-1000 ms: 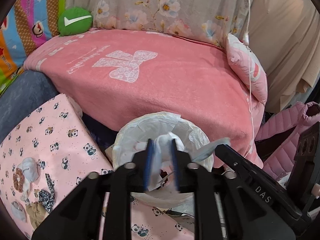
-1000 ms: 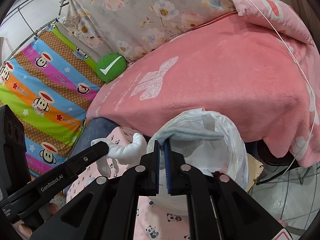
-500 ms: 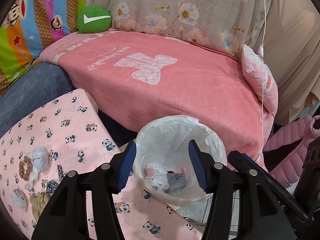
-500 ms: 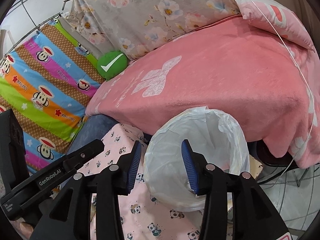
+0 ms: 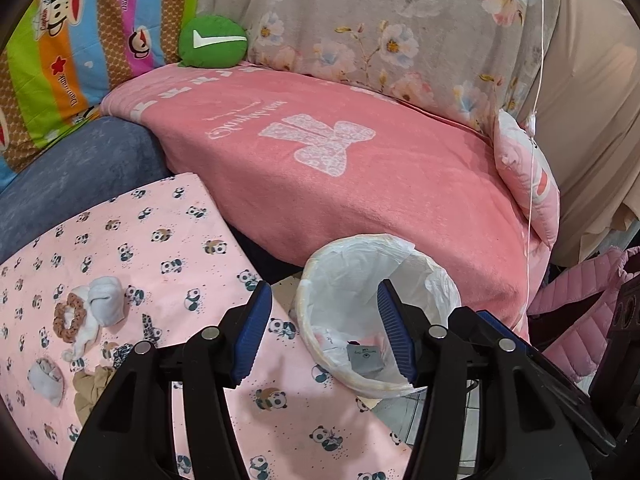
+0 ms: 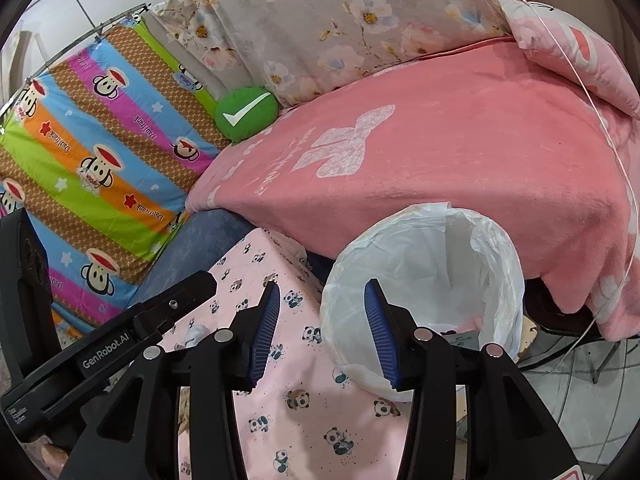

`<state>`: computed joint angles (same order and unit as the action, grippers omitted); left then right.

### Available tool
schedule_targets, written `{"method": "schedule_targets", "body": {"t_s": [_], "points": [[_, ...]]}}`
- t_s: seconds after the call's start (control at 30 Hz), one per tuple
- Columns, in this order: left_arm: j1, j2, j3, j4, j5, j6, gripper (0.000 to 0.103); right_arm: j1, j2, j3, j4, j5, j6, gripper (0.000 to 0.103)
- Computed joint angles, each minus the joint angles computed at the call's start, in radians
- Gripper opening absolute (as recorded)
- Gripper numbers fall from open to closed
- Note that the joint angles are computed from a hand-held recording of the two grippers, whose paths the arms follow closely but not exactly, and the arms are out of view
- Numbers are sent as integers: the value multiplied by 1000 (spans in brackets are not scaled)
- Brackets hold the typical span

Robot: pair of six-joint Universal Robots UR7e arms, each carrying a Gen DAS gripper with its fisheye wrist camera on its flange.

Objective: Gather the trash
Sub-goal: 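Move both open tools back over the remaining pile on the cushion, then grasp the tan stocking with the left tool while the right tool grasps the leopard-print scrunchie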

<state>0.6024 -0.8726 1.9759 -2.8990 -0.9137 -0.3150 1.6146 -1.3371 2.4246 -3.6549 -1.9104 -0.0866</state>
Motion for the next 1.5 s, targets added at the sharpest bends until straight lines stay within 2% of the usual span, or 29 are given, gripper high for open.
{"method": "schedule_targets", "body": {"t_s": [0.43, 0.63, 0.87, 1.03, 1.3, 1.5], "points": [[23, -109, 110, -24, 76, -58, 57, 120, 103, -46, 27, -79, -19, 48], [43, -170, 168, -3, 145, -106, 60, 166, 165, -76, 54, -107, -14, 48], [83, -260, 238, 31, 203, -163, 67, 214, 246, -121, 95, -132, -6, 48], [114, -313, 282, 52, 233, -203, 78, 242, 310, -156, 125, -148, 3, 50], [173, -343, 322, 93, 221, -244, 81, 271, 414, -219, 171, -166, 7, 52], [214, -326, 337, 94, 217, -212, 81, 268, 480, -271, 216, -168, 21, 52]]}}
